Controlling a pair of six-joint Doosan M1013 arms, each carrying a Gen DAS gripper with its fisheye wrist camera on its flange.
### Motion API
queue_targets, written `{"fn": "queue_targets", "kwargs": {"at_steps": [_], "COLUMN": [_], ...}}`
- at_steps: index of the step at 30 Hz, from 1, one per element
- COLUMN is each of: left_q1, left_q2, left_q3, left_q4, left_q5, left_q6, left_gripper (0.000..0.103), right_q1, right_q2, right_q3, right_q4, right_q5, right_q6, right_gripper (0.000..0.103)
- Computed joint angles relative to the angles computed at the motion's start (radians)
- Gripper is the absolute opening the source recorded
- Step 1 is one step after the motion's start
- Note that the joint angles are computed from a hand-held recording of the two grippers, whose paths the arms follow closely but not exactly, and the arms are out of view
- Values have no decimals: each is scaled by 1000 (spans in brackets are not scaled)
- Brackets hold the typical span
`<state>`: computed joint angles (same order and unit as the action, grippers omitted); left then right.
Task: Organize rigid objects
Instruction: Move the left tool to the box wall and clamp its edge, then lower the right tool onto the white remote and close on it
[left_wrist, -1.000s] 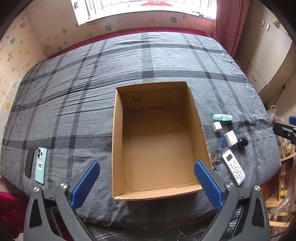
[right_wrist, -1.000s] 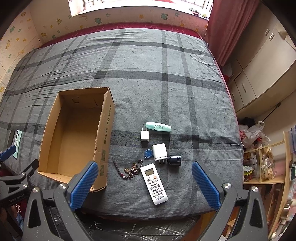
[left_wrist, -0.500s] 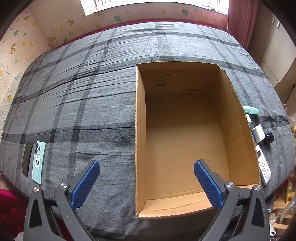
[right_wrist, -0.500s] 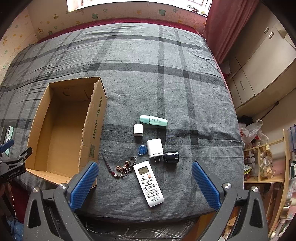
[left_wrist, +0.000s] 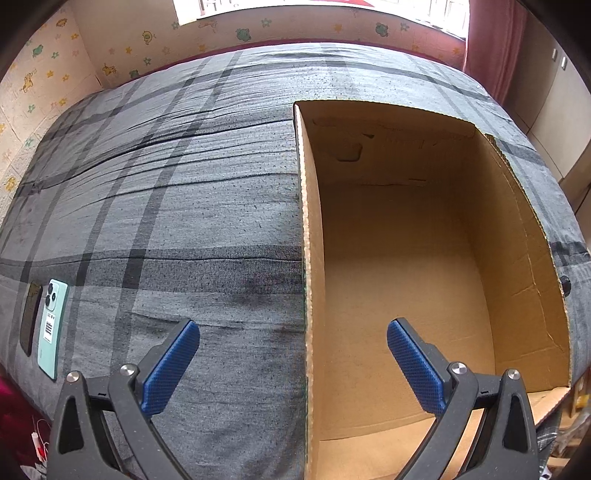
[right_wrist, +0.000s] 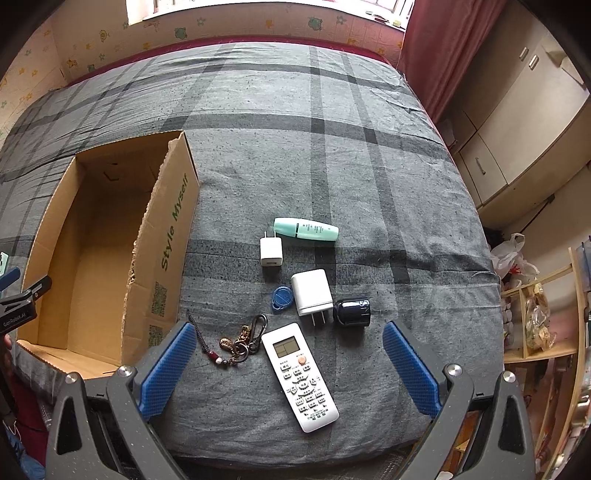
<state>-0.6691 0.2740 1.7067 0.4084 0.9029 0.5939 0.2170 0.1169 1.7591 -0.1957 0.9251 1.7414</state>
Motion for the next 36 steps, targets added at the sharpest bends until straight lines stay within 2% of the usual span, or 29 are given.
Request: {"fn": "queue_targets", "kwargs": {"at_steps": [1, 3, 5, 7, 8, 9, 10, 14, 25, 36], "left_q1": [1, 1, 2, 4, 4, 4, 3, 9, 5, -2], "left_q2": [2, 6, 10, 13, 15, 20, 27, 23, 30, 29], "left_q3": [2, 6, 5, 4, 3, 0, -7, 4, 3, 8], "left_q4": [2, 9, 11, 7, 7, 7, 6, -21, -8, 19], "left_q5": [-6, -15, -20, -34, -39, -34, -14, -52, -41, -37], "left_q6": [-3, -10, -14, -6, 2, 14, 25, 45, 36, -6], "left_gripper": [98, 81, 72, 67, 55, 37, 28, 14, 13, 13], "right_q1": [0, -1, 1, 2, 1, -1, -1, -3, -29, -65], "right_q2": [0, -3, -5, -3, -2, -1, -1, -5, -14, 15], "right_q3": [5, 17, 26, 32, 34, 34, 36, 44, 63, 109], "right_q4": [-2, -14, -30, -43, -43, -39, -38, -41, -60, 15], "right_q5": [-6, -25, -37, -40, -40, -39, -37, -43, -45, -45], "right_q6": [5, 25, 42, 58, 60, 60, 62, 59, 57, -92], "right_gripper": [103, 103, 103, 103, 103, 103, 103, 103, 103, 103]}}
